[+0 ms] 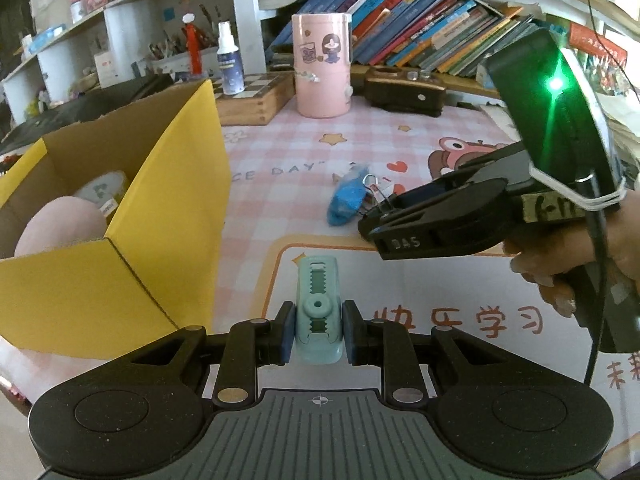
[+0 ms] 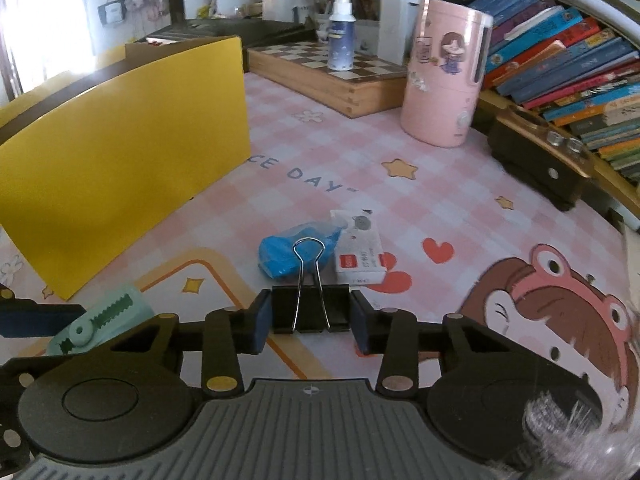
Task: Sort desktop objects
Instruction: 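Lift the dispenser with the left tool while the right tool lifts the binder clip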
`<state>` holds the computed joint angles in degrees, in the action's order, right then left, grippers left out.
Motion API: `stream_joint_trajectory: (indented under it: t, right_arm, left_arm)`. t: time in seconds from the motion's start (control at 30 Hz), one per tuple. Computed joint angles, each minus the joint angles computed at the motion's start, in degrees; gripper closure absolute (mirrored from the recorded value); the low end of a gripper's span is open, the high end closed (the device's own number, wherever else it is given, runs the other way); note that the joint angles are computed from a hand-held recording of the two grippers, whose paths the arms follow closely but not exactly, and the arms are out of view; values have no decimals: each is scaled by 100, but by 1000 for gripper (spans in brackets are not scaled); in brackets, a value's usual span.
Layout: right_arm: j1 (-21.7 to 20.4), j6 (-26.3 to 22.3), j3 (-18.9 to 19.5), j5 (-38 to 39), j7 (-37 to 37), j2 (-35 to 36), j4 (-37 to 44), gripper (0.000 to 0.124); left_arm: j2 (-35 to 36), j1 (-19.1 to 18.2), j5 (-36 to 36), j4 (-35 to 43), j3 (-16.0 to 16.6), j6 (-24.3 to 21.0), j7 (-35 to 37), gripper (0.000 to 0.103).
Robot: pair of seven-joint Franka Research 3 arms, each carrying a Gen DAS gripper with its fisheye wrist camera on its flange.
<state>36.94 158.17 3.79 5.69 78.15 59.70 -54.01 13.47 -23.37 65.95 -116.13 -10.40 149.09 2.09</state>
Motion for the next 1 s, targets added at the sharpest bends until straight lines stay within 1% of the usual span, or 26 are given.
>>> stream_joint_trajectory:
  t: [0.17,0.33,0.4,0.67,1.0]
  right_arm:
    - [87,617,-242,33,529,-809,-1295,86]
    - [320,1095,-623,-52,1290,-1550,-2451,86]
    - [446,1226,-786,-119,1599,-1762,-2775,86]
    - [1197,1425,-1624,-738,2930,-2418,-3711,86]
    - [2287,1483,-2710,-1867,4646,-2851,-4393,86]
  left_arm:
    - [-38,9,111,-52,7,149,-62,80]
    - [-145,40,330,-169,14,352,-212,80]
    - [-189,56,459,-209,14,422,-312,80]
    - [-429,176,1159,-405,-36,730,-783,80]
    - [-817,416,1994,-821,-153,1204,-1376,80]
